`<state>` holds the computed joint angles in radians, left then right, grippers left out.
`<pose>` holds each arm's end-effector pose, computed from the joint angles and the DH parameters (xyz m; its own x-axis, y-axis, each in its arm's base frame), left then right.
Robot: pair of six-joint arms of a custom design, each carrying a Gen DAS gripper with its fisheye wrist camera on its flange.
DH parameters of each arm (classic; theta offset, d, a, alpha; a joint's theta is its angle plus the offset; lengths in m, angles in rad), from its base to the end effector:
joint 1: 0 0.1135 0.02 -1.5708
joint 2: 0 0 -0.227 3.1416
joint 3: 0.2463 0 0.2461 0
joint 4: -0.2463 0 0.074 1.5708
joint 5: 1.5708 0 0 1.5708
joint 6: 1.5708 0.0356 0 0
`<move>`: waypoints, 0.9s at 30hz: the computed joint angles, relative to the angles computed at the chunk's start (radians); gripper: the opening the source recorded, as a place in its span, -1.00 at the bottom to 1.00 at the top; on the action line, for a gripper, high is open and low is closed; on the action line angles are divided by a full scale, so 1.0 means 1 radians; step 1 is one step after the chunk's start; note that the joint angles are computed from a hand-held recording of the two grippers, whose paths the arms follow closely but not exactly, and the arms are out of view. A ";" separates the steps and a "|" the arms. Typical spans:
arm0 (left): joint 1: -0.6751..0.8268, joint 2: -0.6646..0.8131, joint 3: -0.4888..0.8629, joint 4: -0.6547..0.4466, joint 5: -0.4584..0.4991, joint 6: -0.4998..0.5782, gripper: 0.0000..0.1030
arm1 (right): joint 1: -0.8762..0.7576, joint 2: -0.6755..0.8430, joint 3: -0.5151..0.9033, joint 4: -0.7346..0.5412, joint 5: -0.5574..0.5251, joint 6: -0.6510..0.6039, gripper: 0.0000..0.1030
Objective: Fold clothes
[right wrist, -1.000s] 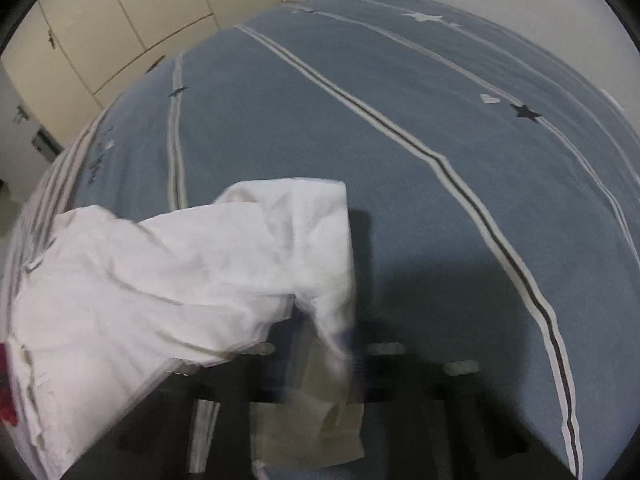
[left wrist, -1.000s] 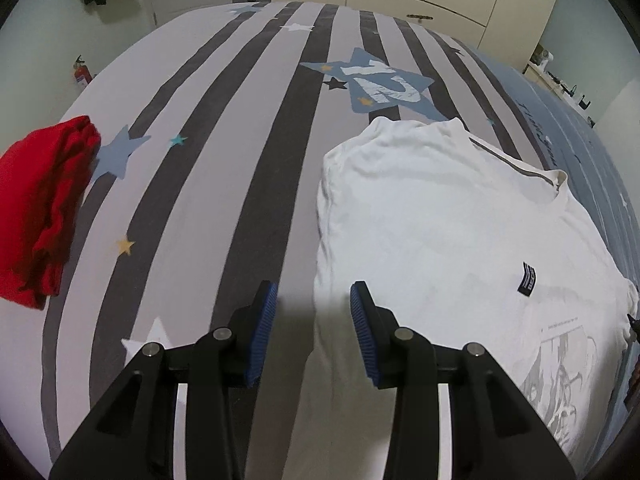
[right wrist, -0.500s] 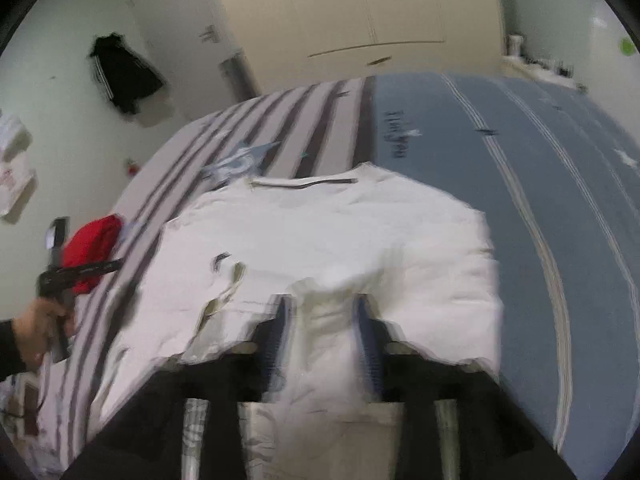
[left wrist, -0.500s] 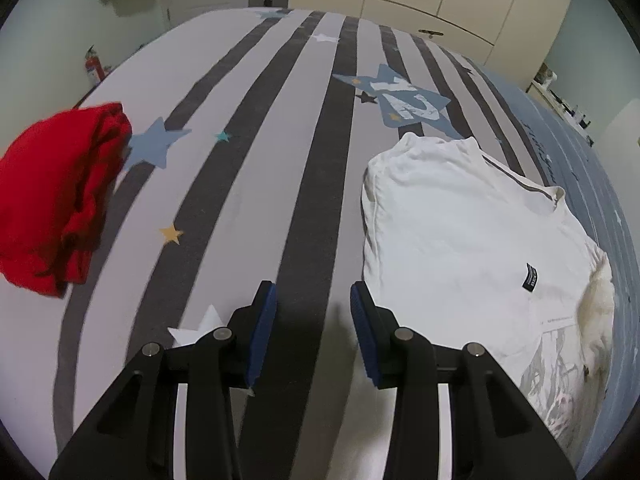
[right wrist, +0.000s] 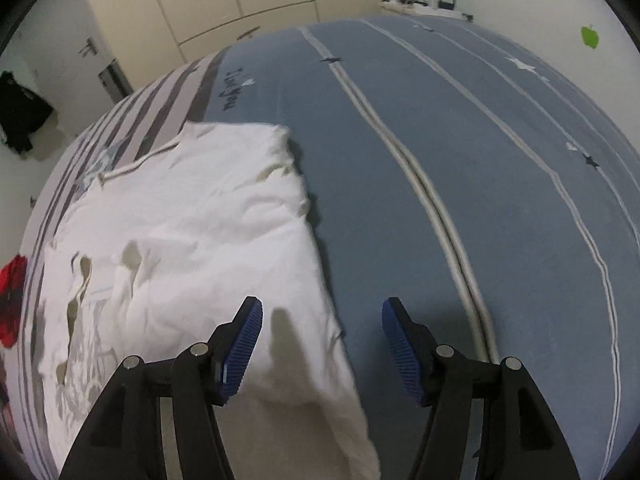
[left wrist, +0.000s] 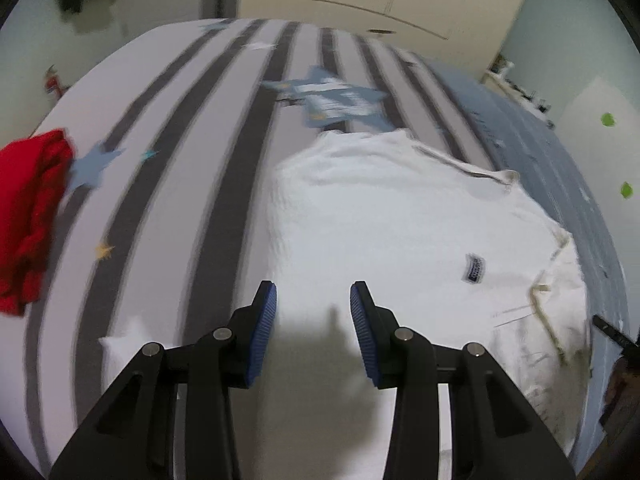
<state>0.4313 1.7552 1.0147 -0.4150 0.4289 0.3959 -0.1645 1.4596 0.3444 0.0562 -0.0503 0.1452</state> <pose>0.2980 0.1208 0.1226 -0.8547 -0.0073 -0.5190 0.1104 0.9745 -0.1955 0.2049 -0.0322 0.0557 -0.8309 0.2844 -0.4783 0.2623 0.9582 0.1142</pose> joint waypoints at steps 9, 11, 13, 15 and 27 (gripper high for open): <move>-0.234 0.010 -0.046 0.136 -0.063 -0.205 -0.31 | 0.037 0.184 -0.063 0.173 0.030 -0.052 -0.15; -0.287 0.013 -0.048 0.156 -0.072 -0.242 -0.31 | 0.004 0.156 -0.099 0.184 -0.003 -0.061 -0.16; -0.344 0.017 -0.049 0.175 -0.078 -0.276 -0.31 | -0.015 0.113 -0.132 0.173 -0.021 -0.076 -0.16; -0.424 0.038 -0.026 0.178 -0.074 -0.311 -0.31 | -0.045 0.085 -0.155 0.171 -0.051 -0.095 -0.16; -0.908 0.425 0.500 0.102 -0.008 -0.498 -0.31 | -0.192 -0.121 -0.245 0.075 -0.118 -0.279 -0.15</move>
<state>-0.4767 2.1800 1.5145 -0.3130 0.4209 -0.1022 -0.3569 1.3390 0.0998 0.1309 -0.1681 -0.1343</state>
